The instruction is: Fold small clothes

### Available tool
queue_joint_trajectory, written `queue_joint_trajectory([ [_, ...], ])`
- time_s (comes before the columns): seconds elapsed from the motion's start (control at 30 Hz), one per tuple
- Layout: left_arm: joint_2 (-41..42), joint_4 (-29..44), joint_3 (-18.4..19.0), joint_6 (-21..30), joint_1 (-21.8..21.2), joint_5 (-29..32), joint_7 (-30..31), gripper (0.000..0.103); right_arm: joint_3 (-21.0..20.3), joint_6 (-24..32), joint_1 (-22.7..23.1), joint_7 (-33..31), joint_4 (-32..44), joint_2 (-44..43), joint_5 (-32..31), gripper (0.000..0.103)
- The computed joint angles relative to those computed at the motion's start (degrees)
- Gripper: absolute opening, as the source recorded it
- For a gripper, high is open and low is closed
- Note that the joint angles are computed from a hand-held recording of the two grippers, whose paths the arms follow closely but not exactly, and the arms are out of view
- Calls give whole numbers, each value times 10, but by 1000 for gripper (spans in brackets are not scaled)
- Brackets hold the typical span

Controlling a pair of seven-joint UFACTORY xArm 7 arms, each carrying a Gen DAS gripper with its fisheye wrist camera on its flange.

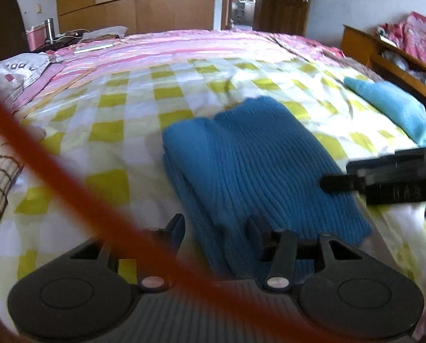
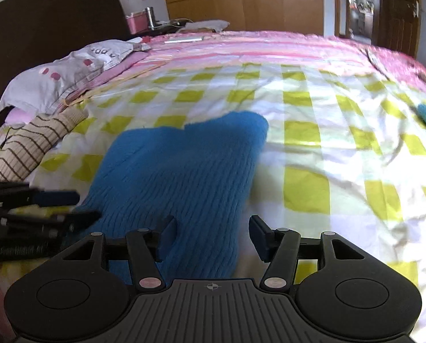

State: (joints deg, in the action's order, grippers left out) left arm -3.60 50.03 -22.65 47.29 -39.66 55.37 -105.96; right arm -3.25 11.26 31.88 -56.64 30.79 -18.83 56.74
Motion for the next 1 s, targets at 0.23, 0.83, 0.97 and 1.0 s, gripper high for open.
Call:
queue_joint_trajectory([
  [0.23,-7,-4,-13,12,-14,-2,-32,53,-21,45,-5,19,-52,-82,-46,56],
  [0.83,47,51,-13,106,-63,-50,-50,61,-57,-8,27,127,-132,-144,-160,56],
  [0.97,63,64,-5,121,-77,-59,-44,63,-3,-34,-9,199,-146,-114,-217,56],
  [1.0,61,63,-3,120,-80,-61,-47,63,-4,-34,-9,209,-151,-117,-224,56],
])
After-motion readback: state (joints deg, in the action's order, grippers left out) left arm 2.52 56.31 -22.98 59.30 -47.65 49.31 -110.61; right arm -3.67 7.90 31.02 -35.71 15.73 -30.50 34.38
